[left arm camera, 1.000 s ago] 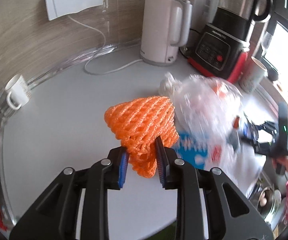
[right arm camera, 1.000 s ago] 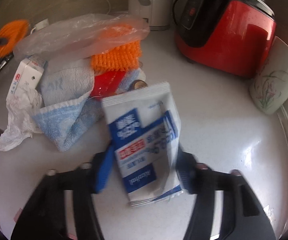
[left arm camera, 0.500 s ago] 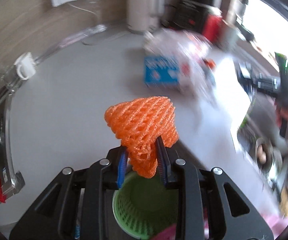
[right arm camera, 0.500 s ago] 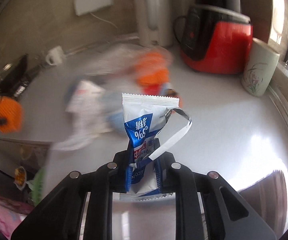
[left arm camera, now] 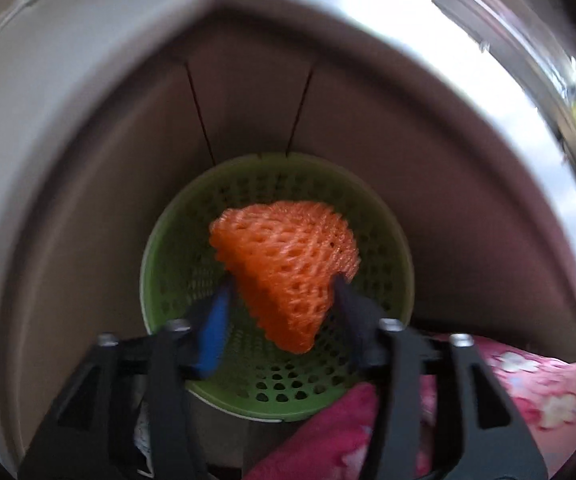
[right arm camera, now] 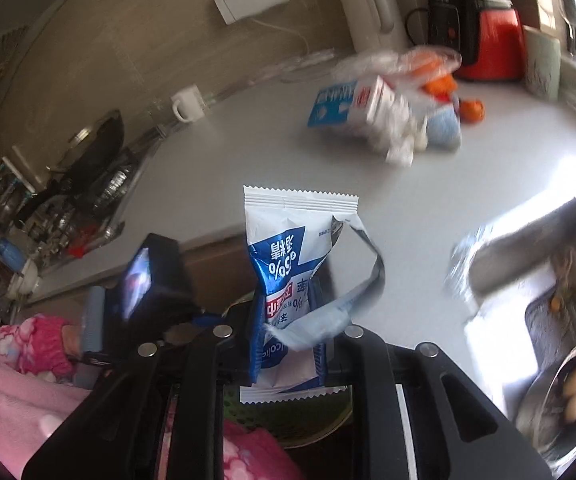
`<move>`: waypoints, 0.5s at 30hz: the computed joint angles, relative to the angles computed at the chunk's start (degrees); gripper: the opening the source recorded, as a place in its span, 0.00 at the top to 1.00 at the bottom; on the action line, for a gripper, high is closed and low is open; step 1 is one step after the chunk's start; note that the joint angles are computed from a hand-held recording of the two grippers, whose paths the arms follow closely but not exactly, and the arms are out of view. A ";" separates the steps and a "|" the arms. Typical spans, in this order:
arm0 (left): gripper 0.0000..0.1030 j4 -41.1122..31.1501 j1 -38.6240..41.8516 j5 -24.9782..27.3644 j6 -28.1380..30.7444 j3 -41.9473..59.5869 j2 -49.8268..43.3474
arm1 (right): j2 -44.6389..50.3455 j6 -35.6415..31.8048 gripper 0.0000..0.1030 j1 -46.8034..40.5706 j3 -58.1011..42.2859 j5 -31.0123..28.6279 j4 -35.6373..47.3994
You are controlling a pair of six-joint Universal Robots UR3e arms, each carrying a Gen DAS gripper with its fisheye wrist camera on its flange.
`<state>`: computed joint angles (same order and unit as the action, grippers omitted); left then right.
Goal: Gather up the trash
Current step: 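Open both grippers over the green basket, dropping the net and wipe packet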
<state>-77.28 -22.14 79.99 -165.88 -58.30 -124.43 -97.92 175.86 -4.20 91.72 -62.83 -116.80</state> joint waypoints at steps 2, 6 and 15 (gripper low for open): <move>0.34 1.15 0.23 0.10 1.85 -1.99 0.10 | 0.44 3.34 0.80 2.55 1.83 -2.88 -2.66; 0.25 1.53 0.92 -0.36 5.22 -3.54 1.49 | -0.07 10.16 0.78 7.34 6.65 -8.36 -7.29; 0.12 2.33 10.49 -4.01 9.00 -10.17 16.97 | 3.96 16.16 0.77 16.93 11.86 -12.09 -16.07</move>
